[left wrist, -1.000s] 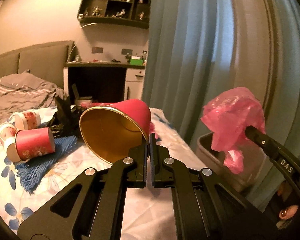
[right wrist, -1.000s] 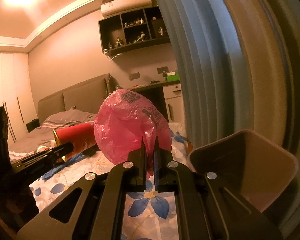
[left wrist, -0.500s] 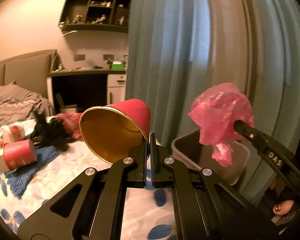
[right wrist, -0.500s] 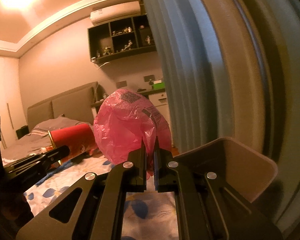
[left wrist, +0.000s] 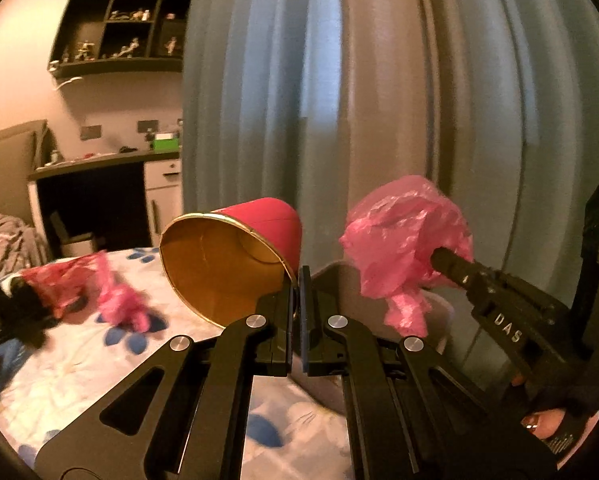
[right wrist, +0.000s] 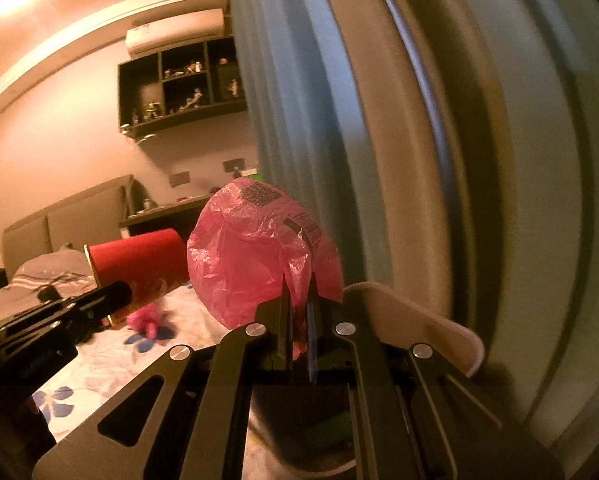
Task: Collect trash
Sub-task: 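Carry the red cup and pink bag over the brown bin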
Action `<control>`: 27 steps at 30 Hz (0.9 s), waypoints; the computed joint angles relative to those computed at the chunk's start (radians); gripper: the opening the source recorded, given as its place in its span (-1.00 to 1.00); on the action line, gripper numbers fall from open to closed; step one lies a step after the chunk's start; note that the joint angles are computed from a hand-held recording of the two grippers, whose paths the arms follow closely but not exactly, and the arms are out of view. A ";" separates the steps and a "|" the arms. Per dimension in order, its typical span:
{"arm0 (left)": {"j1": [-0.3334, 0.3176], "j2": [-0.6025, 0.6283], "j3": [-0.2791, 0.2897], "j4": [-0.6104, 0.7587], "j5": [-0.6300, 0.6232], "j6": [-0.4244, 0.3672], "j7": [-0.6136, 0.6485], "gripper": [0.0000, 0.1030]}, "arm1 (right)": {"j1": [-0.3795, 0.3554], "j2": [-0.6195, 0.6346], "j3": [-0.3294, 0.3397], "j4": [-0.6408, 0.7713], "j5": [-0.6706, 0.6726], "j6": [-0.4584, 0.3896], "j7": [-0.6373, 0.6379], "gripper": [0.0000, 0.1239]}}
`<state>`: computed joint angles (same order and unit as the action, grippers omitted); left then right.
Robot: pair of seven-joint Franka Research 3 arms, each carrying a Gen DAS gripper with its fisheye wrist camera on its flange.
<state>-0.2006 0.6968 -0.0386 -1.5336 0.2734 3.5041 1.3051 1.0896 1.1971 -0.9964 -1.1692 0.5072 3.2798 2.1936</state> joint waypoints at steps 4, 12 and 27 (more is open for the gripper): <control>0.022 0.045 -0.047 0.068 0.037 -0.027 -0.007 -0.97 | -0.002 0.017 -0.034 -0.001 -0.006 -0.032 0.045 -0.90; 0.075 0.122 -0.133 0.178 0.123 -0.089 -0.033 -0.97 | -0.024 0.043 -0.063 0.029 -0.092 -0.092 0.159 -0.90; 0.150 0.201 -0.261 0.275 0.187 -0.143 -0.026 -0.97 | -0.099 0.054 -0.037 0.147 -0.278 -0.175 0.316 -0.89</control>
<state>-0.0504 0.8981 -0.2994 -1.2588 0.4609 3.3611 1.2790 0.9909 1.2515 -1.0332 -1.0226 0.2288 3.1049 2.5098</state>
